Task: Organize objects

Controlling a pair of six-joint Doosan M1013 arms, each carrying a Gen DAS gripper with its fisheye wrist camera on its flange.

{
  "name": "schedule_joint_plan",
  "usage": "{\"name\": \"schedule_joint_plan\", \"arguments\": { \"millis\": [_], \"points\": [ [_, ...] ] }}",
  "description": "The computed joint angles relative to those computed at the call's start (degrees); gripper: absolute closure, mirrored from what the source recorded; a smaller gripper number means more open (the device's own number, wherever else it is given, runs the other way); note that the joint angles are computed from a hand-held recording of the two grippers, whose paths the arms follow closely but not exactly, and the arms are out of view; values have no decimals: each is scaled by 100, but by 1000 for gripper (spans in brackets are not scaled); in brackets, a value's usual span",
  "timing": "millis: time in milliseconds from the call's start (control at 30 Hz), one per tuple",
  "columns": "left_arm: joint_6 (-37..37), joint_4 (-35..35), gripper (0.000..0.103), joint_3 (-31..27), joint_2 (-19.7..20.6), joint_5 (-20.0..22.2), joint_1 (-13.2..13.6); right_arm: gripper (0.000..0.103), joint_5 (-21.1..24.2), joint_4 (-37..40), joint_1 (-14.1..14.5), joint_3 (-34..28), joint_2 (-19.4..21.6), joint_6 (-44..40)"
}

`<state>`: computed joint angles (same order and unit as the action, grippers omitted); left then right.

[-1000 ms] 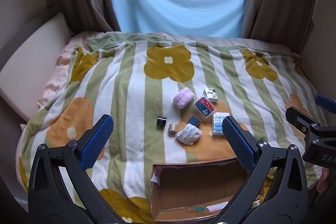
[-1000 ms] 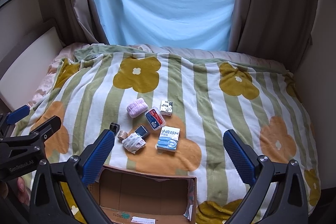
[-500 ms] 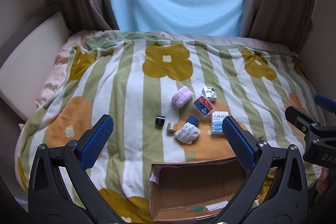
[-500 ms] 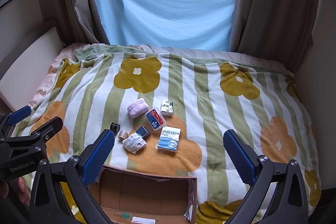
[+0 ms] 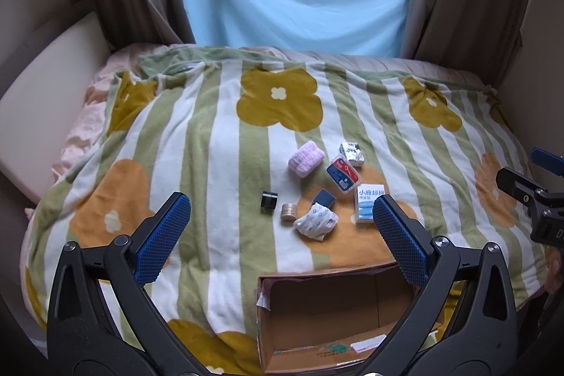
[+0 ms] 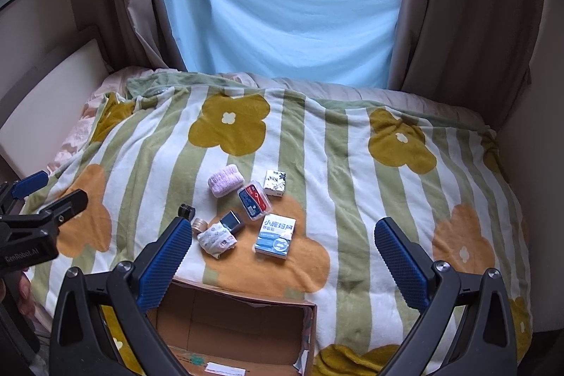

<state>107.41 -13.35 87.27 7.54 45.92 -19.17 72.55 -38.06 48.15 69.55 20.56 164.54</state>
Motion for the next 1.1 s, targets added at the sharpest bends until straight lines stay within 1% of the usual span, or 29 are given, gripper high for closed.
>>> {"name": "schedule_joint_plan", "arguments": {
  "millis": [233,367,600,767,900,967,1100],
  "points": [
    [16,141,0,-193,351,476,16,0,-274,560,-235,250,-6,-158],
    [39,206,0,-340,610,609,0,0,-449,839,-394,313,76,-333],
    [213,291,0,-754,1249,590,-82,0,-779,1364,-720,329,365,-734],
    [330,398,0,-1082,1734,559,-182,0,-998,1826,-957,328,655,-959],
    [593,353,0,-1296,2096,530,-265,1,-1061,2268,-1131,294,916,-1104],
    [853,245,0,-1430,2296,512,-307,0,-1132,2501,-1200,304,1025,-1114],
    [1207,323,0,-1631,2637,315,-440,1,-1051,2836,-1297,202,1272,-1170]
  ]
}}
